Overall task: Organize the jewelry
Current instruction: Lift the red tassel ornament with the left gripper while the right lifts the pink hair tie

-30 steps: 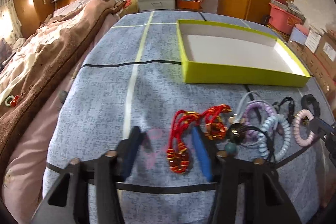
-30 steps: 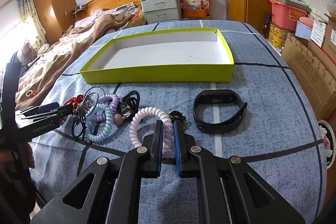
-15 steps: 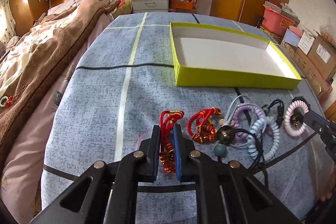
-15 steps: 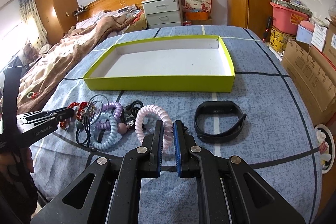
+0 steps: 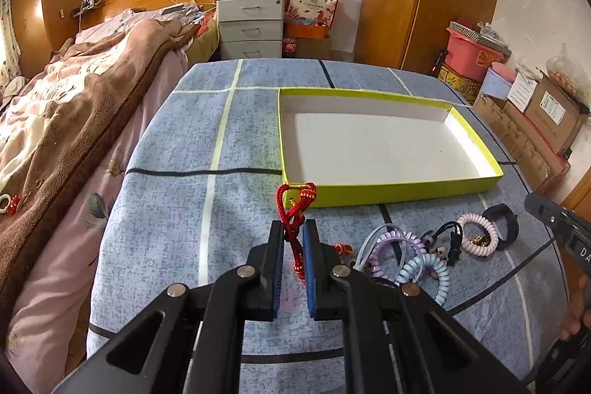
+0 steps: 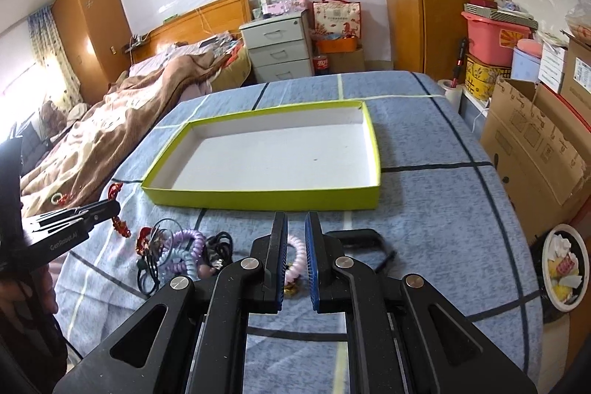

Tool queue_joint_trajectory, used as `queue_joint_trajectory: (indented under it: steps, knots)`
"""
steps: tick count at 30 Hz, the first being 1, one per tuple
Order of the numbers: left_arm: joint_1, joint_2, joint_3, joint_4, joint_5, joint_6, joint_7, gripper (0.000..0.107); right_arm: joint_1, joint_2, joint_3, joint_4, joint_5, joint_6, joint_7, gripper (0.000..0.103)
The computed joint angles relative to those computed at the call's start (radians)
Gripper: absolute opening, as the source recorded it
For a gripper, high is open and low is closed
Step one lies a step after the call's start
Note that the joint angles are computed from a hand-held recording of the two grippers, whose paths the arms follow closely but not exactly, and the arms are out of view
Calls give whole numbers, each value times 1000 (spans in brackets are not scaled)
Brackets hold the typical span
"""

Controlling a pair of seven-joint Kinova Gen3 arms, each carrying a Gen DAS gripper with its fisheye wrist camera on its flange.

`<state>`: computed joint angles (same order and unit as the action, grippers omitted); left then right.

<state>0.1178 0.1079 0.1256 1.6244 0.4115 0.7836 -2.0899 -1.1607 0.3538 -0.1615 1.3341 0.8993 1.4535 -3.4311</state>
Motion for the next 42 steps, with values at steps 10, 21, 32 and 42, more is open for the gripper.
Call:
queue_joint_trajectory:
  steps: [10,21,32,42]
  knots:
    - [-1,4,-1,11,0,5,13,11,104,-1,-4,5,-117,-116,163,20]
    - [-4,20,3,-1,0,23,18,11,170,11,10,2,-255,-188,312,30]
    - [-3,21,3,-7,-2,29,20,11,115,38,43,-46,-234,-121,332,14]
    - [-3,21,5,-20,7,38,16,11,127,-36,12,51,-190,-199,172,14]
